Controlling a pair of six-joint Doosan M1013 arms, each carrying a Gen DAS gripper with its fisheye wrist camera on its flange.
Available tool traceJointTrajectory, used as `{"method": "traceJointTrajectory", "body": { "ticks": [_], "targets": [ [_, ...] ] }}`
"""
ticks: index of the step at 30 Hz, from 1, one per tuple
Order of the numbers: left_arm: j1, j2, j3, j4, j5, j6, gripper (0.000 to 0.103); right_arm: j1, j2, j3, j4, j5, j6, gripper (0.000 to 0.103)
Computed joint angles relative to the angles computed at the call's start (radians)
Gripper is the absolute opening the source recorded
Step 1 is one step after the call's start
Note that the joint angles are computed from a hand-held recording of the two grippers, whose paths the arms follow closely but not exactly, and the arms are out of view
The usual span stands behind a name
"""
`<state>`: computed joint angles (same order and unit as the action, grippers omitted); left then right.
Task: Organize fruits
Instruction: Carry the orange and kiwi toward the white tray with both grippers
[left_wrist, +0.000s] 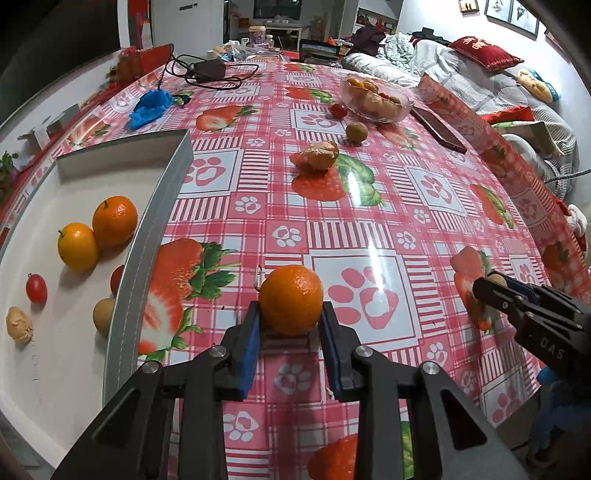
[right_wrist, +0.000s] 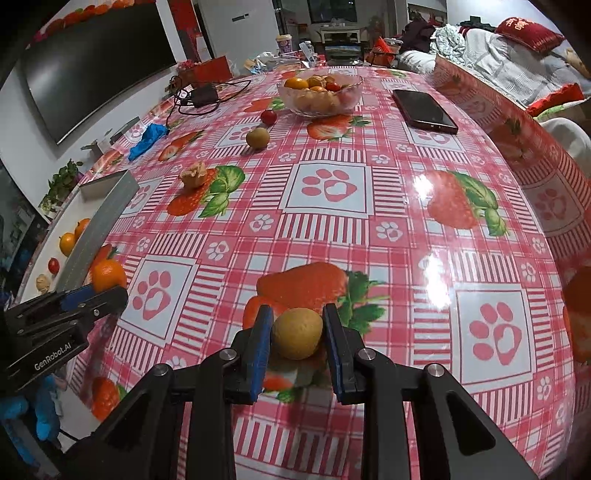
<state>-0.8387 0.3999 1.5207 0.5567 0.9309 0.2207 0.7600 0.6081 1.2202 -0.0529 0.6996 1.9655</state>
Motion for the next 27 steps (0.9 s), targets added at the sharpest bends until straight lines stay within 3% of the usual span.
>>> {"method": "traceJointTrajectory", "body": {
  "ticks": [9,14,18,19,27],
  "targets": [
    [0.005,0.003,-0.011,0.005,0.028,-0.011,0.036,0.002,-0.003,0.006,-0.007,-0.002,-0.001,0.029],
    [0.008,0.012,-0.023,0.035,0.033,-0.004,0.052,0.002,-0.004,0.005,-0.009,0.001,-0.004,0.029],
    [0.03,0.027,-0.034,0.013,0.024,-0.002,0.048,0.004,-0.003,0.005,-0.021,0.004,0.0,0.029],
    [0.031,0.025,-0.031,0.012,0.015,-0.003,0.037,0.004,-0.003,0.004,-0.018,0.004,-0.001,0.029],
    [0.027,0.016,-0.028,-0.02,0.018,0.026,0.037,0.006,-0.004,0.007,-0.031,0.003,0.005,0.029]
  ]
}}
